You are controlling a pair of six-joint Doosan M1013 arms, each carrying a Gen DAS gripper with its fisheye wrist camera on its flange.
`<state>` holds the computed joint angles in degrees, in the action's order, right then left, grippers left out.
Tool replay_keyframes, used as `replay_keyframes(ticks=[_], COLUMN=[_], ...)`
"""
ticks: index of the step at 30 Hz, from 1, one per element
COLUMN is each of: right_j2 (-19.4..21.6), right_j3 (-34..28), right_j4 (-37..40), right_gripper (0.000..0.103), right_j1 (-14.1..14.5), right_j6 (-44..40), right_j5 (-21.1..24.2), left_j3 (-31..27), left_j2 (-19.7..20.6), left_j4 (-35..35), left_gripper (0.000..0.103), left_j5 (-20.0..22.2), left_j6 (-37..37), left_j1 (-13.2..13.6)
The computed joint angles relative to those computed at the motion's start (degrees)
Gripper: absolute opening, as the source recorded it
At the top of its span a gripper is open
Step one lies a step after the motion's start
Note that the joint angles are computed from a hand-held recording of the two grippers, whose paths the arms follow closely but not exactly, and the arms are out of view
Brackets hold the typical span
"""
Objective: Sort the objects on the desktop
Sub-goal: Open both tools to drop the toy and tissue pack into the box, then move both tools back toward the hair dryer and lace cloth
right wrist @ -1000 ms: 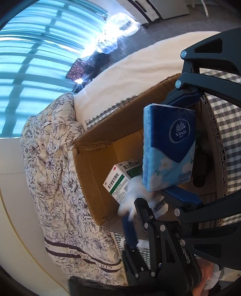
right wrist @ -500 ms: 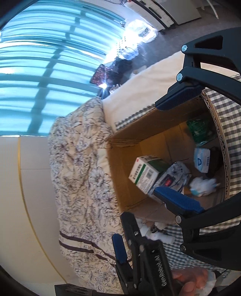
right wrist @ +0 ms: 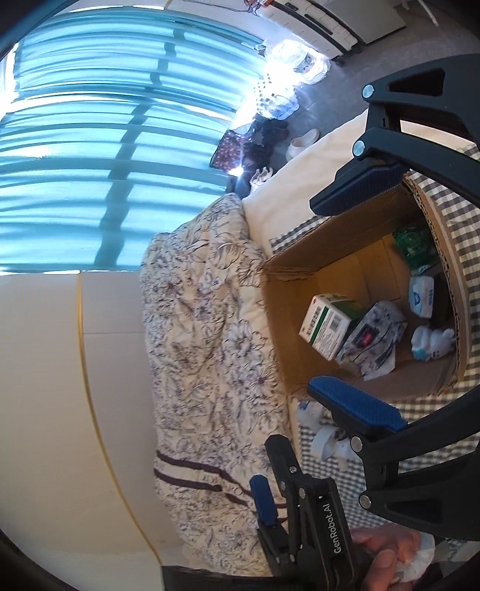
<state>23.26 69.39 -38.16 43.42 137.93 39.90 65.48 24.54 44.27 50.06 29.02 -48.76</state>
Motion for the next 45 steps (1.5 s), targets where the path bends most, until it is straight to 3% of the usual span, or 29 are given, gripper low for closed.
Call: replay_keyframes(ticks=[6,11,16,20,25,33,45], right_j2=[-1.10,-1.25,-1.15,-0.50,1.15,3.43,7.82], right_j3=[1.63,2.07,2.37,1.96,-0.13,-2.38,-7.07], right_j4=[-2.95,-2.61,-0.58,0.94,7.68,11.88,14.58], right_gripper=[0.098,0.103,0.103,0.103,0.103,0.103,0.103], right_j1=[0.82,1.06,1.24,1.76,2.06,3.02,4.69], right_j6=[2.59,2.88,2.16,-0.52,-7.53,-10.99,-15.47], right_j5=[-2.78,-5.03,-8.08,-9.29,-8.82,-8.95,-7.82], left_j3=[3.63,6.18,8.39,11.41,14.09,16.62,19.30], left_j2=[-2.74,-4.58,-5.68,-7.13,-8.37,-9.75,-8.80], left_j4=[5.05,6.06,6.95,5.66,5.07,5.76,6.65], left_gripper=[0.103,0.103,0.103,0.103,0.103,0.103,0.103], left_j5=[0.53,0.55,3.92,3.56,2.96,2.21,7.49], left_j6=[-4.73,-6.99,-9.26,-12.07,-14.94,-14.99,-15.56], left_j1=[-0.38,-0.16,0.13,1.06,1.72,1.95,2.89])
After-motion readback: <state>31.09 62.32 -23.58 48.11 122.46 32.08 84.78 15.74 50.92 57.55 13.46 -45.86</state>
